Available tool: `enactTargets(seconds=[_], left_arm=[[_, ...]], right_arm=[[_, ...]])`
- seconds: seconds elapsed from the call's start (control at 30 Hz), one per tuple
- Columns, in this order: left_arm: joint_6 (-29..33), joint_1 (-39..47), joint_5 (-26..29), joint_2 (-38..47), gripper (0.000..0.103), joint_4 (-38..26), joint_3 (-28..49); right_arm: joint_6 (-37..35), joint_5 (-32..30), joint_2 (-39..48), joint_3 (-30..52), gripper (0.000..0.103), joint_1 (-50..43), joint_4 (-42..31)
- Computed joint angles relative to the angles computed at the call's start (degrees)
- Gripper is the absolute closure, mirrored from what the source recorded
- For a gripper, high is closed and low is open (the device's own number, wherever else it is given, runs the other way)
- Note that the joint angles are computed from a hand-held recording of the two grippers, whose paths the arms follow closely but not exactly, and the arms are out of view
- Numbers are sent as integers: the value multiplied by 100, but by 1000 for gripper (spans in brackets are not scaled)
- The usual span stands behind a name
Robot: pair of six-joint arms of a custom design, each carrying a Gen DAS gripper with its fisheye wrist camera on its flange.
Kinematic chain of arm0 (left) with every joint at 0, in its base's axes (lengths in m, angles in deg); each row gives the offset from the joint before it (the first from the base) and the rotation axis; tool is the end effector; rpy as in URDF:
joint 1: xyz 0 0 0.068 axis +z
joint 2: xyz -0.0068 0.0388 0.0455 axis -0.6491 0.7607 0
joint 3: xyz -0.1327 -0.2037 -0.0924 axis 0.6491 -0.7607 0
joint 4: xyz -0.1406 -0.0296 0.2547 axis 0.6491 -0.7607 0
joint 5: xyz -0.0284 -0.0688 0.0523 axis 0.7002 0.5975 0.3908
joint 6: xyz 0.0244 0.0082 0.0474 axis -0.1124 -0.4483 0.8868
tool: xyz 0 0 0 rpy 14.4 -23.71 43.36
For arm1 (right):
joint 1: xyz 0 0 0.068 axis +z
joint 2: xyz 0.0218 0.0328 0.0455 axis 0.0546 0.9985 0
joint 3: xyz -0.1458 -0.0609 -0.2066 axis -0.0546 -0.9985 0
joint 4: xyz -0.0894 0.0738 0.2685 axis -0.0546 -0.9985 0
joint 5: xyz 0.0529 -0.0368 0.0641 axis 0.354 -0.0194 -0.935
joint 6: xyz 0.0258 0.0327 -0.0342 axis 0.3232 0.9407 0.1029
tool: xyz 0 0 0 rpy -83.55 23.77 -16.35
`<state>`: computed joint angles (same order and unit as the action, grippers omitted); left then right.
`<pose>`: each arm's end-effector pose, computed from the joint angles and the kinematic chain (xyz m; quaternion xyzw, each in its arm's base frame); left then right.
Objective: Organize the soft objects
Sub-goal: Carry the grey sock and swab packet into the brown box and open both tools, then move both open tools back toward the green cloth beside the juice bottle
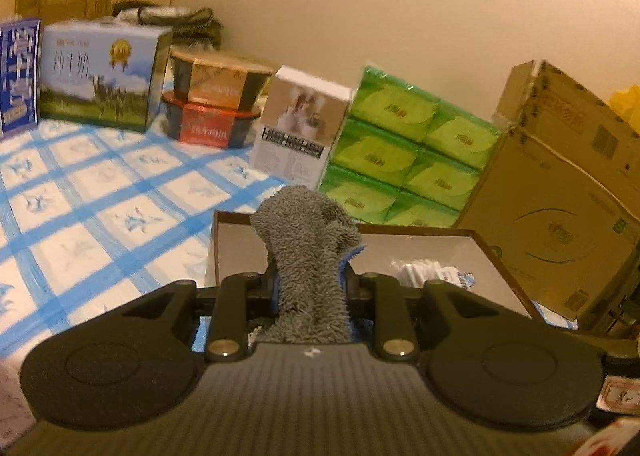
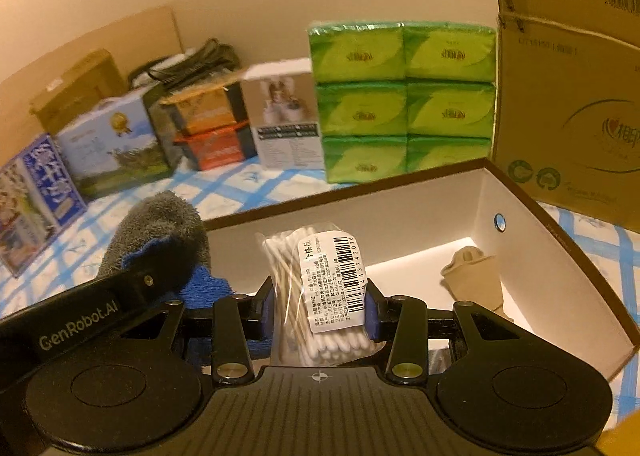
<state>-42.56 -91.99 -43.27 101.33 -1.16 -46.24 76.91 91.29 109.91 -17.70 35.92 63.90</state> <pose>0.2021 -0.2278 0.1513 -0.0207 0.8707 -0.1677 0.4619 0.1932 0.1114 0.1542 0.0469 0.9063 0.0846 0.4113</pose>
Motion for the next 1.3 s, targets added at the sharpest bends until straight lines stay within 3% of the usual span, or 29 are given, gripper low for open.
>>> enactTargets(seconds=[0.1, 0.17, 0.2, 0.5, 0.93, 1.1, 1.3], left_arm=[[-152, 266, 318, 348, 70, 74, 130], [-212, 372, 391, 475, 64, 123, 136], [-217, 397, 396, 500, 63, 177, 107], [-90, 275, 308, 419, 63, 26, 80], [-477, -159, -128, -385, 63, -754, -136], [-861, -543, -624, -1091, 63, -1594, -179], [-1806, -1452, -1572, -1879, 63, -3350, 110]], right_arm=[[10, -33, 400, 59, 48, -128, 180], [-23, -22, 487, -17, 30, -185, 313], [-52, -45, 490, -72, 28, -209, 371], [-21, 48, 345, -237, 27, 17, 289], [125, 73, -664, -303, 27, 280, -574], [270, 182, -1414, -320, 27, 699, -1221], [624, 580, -2478, -139, 27, 1659, -2377]])
